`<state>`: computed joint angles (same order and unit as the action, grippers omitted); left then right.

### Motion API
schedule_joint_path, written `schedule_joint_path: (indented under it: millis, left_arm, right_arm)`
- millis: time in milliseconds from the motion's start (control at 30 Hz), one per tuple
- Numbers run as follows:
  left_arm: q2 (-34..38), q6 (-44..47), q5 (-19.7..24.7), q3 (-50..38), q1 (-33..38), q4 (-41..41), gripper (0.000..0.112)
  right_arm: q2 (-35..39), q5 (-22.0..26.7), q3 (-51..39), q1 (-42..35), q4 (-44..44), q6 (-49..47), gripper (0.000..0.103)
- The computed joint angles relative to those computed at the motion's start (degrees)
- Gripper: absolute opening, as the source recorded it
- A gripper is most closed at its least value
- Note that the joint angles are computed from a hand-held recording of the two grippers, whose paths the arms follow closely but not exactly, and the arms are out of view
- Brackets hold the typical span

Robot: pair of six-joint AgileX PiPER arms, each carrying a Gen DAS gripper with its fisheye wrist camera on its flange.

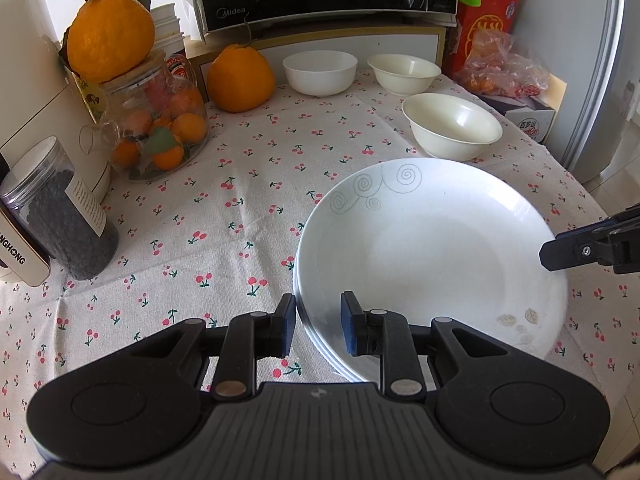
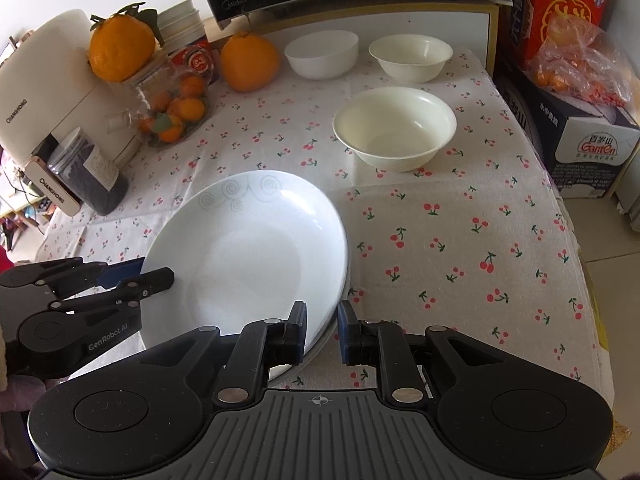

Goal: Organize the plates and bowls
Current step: 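Carry the white plate over the blue-patterned plates and lower it with both grippers, then open both grippers to release the white plate onto the stack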

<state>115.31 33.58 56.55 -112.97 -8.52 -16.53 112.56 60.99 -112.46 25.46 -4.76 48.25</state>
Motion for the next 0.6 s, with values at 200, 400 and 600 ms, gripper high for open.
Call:
schedule_joint_path:
  millis: [200, 400, 600]
  left_arm:
    - [0.1, 0.0, 0.3, -0.1, 0.2, -0.3, 0.023]
    - [1.5, -2.2, 3.4, -3.1, 0.7, -0.9, 0.026]
    - [2.7, -5.1, 5.8, -5.6, 1.1, -1.0, 0.052]
  right_arm:
    - [-0.9, -1.2, 0.3, 0.1, -1.0, -0.6, 0.019]
    - [-1.6, -2.1, 1.7, -0.7, -0.7, 0.0, 0.019]
    - [-2.2, -2.8, 2.7, -1.1, -1.3, 1.5, 0.025]
